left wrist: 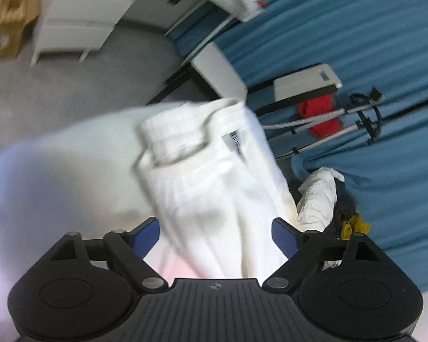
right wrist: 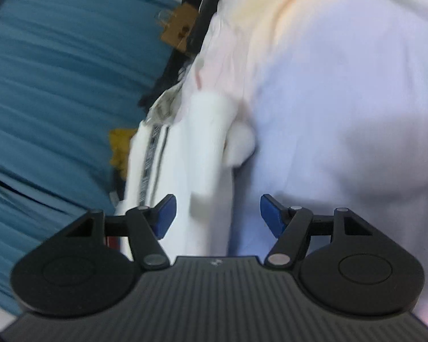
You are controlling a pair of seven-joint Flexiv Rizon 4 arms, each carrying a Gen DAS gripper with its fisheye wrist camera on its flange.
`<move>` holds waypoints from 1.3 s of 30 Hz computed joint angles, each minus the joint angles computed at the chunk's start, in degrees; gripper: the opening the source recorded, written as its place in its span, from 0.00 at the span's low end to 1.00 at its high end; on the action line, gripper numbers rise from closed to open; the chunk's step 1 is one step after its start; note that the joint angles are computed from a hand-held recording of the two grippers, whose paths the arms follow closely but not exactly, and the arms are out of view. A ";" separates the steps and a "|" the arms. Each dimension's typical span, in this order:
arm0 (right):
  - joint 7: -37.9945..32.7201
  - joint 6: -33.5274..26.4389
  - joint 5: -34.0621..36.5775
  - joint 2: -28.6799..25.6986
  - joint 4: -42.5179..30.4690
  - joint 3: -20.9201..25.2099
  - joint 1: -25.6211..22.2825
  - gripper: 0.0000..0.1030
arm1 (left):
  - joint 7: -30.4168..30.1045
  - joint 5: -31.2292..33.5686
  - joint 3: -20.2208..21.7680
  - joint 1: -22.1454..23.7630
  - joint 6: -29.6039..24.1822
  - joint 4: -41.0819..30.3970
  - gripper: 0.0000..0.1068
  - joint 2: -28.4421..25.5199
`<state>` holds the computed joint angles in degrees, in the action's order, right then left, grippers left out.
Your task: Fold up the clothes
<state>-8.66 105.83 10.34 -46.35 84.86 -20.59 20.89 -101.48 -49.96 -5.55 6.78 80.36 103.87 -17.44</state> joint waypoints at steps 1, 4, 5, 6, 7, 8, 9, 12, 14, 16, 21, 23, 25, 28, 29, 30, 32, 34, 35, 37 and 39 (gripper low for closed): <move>-0.45 1.24 -1.36 -0.55 -1.09 3.11 -2.46 0.66 | 1.08 -2.28 -1.18 0.63 -0.28 0.72 0.83 0.03; -2.02 3.56 -2.70 -3.51 -5.08 6.28 -5.48 0.66 | 9.64 -16.41 -6.97 2.79 -1.22 0.74 0.82 -2.02; -2.35 3.80 -3.45 -4.72 -7.02 7.90 -6.88 0.66 | 13.68 -21.72 -8.73 3.00 -1.34 -0.11 0.81 -3.23; -2.65 4.00 -4.27 -5.97 -9.00 9.51 -8.23 0.66 | 16.64 -24.53 -9.43 2.52 -0.64 -1.21 0.81 -4.56; -2.97 4.17 -5.18 -7.26 -11.04 11.20 -9.61 0.66 | 19.30 -26.69 -9.84 1.88 0.28 -2.41 0.81 -5.89; -2.53 4.21 -5.78 -8.56 -12.83 11.07 -9.87 0.66 | 21.30 -27.31 -9.62 0.88 2.00 -3.73 0.81 -7.17; -3.20 3.50 -4.04 -9.67 -14.60 9.08 -8.72 0.65 | 23.54 -28.02 -9.45 -0.04 3.66 -5.21 0.81 -8.44; -1.89 0.40 1.31 -13.16 -18.95 -0.77 -3.75 0.50 | 30.08 -32.02 -9.54 -2.02 7.99 -9.47 0.68 -11.53; 0.02 -2.22 3.61 -15.16 -20.18 -8.46 -0.28 0.23 | 26.86 -30.01 -7.95 -2.81 8.41 -10.93 0.44 -12.89; 2.09 -3.89 3.19 -16.52 -20.77 -13.19 1.39 0.17 | 26.03 -29.03 -7.90 -2.17 7.73 -11.26 0.26 -13.01; 4.60 -3.97 0.87 -15.30 -17.08 -17.44 3.56 0.14 | 27.25 -30.22 -8.38 -1.24 8.09 -9.69 0.13 -9.83; 4.59 -3.12 0.47 -13.30 -13.81 -17.77 4.77 0.14 | 28.55 -31.58 -7.63 -1.73 8.20 -8.55 0.12 -7.62; 3.50 -1.64 0.34 -10.83 -10.15 -17.05 5.41 0.14 | 27.64 -30.10 -5.59 -2.58 7.04 -6.75 0.12 -5.10; 0.38 -0.05 0.67 -5.61 -2.97 -15.49 7.03 0.13 | 24.19 -24.65 -2.48 -3.26 4.41 -3.68 0.12 -1.08; -0.73 0.82 1.14 -3.35 0.11 -14.41 7.39 0.13 | 22.76 -22.56 -1.52 -3.31 3.36 -2.83 0.12 0.17; -1.77 1.34 1.57 -1.20 2.72 -13.05 7.40 0.13 | 20.95 -20.28 -0.48 -3.21 1.86 -1.91 0.12 1.40; -3.46 0.74 1.18 2.57 5.87 -8.59 5.45 0.13 | 17.88 -15.50 1.70 -2.92 -1.47 0.43 0.12 4.28; -5.51 -0.08 -0.33 6.42 9.40 -4.32 3.26 0.13 | 15.16 -11.02 3.61 -2.54 -4.79 2.24 0.12 6.92; -6.49 -0.29 -1.01 8.18 11.20 -2.76 2.54 0.13 | 15.18 -10.38 4.26 -2.41 -5.84 4.10 0.12 8.73; -8.06 0.03 -1.68 10.86 14.19 -1.19 1.95 0.13 | 15.05 -8.78 5.93 -2.41 -8.10 7.58 0.12 12.29; -9.17 1.17 -0.42 13.51 18.10 -2.45 4.42 0.13 | 14.68 -6.67 7.85 -2.50 -10.54 10.76 0.12 15.81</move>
